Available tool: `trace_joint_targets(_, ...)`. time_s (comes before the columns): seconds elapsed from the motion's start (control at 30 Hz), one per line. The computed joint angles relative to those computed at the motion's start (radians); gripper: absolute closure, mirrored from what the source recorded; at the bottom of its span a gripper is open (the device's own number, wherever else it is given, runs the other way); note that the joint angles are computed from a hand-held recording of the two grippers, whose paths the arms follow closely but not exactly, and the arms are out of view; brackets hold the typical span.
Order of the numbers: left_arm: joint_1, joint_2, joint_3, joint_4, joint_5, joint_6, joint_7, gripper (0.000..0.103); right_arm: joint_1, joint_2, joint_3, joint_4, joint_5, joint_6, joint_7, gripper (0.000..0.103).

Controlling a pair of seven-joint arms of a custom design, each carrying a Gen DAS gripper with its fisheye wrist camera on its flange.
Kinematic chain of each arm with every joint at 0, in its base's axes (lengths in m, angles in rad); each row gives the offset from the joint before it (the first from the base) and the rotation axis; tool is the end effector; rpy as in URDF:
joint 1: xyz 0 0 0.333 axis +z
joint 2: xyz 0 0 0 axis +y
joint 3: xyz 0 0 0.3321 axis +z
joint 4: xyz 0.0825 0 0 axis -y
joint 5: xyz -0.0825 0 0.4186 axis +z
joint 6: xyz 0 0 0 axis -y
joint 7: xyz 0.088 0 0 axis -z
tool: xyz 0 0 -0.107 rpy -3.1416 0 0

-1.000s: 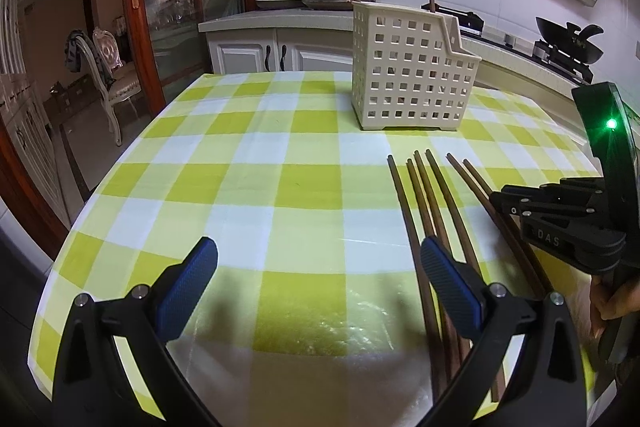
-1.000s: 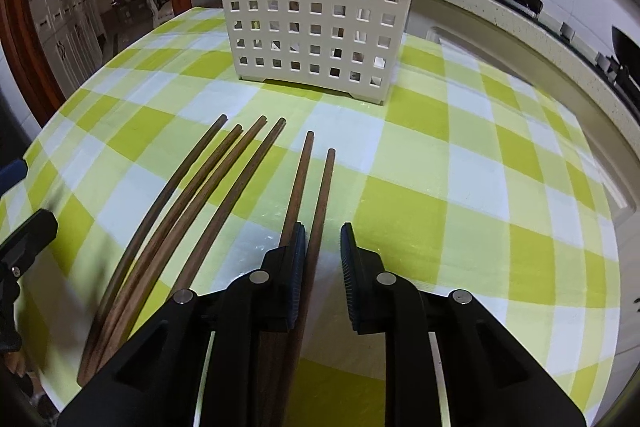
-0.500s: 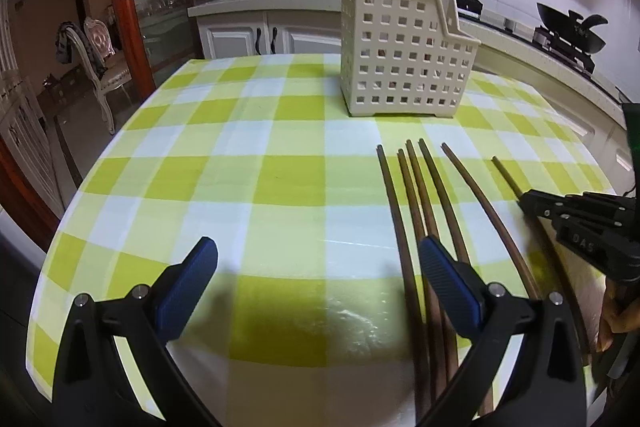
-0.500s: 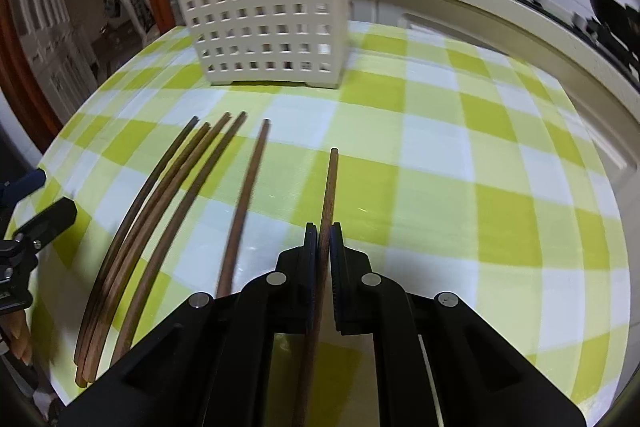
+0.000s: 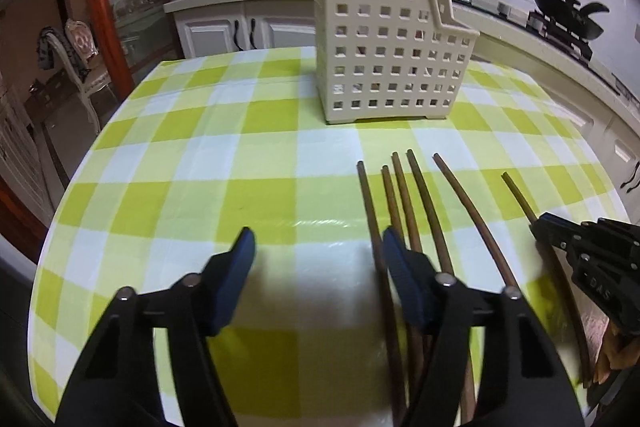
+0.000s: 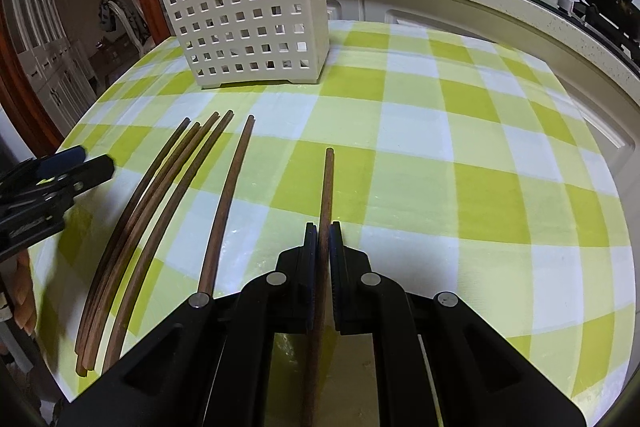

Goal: Organize utensils
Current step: 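Close the left gripper on another brown chopstick beside the right gripper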

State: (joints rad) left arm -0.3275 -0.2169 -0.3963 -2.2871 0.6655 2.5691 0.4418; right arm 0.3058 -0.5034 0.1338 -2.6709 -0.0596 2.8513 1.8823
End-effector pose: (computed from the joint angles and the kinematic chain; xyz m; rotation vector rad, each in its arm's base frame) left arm 0.3971 -0.3746 0.4819 -1.7260 1.8895 -0.6881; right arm 0.3972 0.1919 0.4671 -1.9393 1.6092 -0.4781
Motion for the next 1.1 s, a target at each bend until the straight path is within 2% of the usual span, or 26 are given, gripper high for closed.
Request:
trace_joint_targets(0.1,-0.006,0.036,0.008,0.029,-0.023,0.001,0.028,0.055,0.000,0.000,-0.001,-0.001,0.001,0.002,-0.003,0.096)
trace_joint_targets(0.27,-0.021,0.075,0.020,0.062,-0.041,0.001,0.061,0.058,0.008,-0.002,-0.010,-0.005,0.012,0.008,-0.013,0.096)
trace_joint_targets(0.37,-0.034,0.099,0.030,0.081,-0.071,-0.013,0.095,0.067,0.013,-0.004,-0.015,-0.008,0.021,0.010,-0.020,0.096)
trace_joint_targets(0.5,-0.047,0.122,0.041,0.091,-0.105,-0.015,0.130,0.068,0.021,-0.003,-0.024,-0.008,0.036,0.013,-0.032,0.096)
trace_joint_targets(0.67,-0.058,0.129,0.043,0.096,-0.075,-0.033,0.123,0.070,0.019,-0.002,-0.020,-0.007,0.041,0.011,-0.039,0.096)
trace_joint_targets(0.73,-0.062,0.126,0.047,0.092,-0.085,-0.026,0.139,0.075,0.013,-0.002,-0.014,-0.005,0.035,0.005,-0.040,0.096)
trace_joint_targets(0.8,-0.064,0.125,0.046,0.091,-0.087,-0.025,0.155,0.087,0.007,0.000,-0.008,-0.002,0.027,0.000,-0.039,0.096)
trace_joint_targets(0.87,-0.068,0.127,0.044,0.095,-0.085,-0.028,0.172,0.095,0.001,0.001,-0.001,0.001,0.017,-0.004,-0.036,0.096)
trace_joint_targets(1.1,-0.071,0.122,0.044,0.086,-0.078,-0.019,0.168,0.097,-0.003,0.002,0.004,0.001,0.001,-0.006,-0.028,0.096)
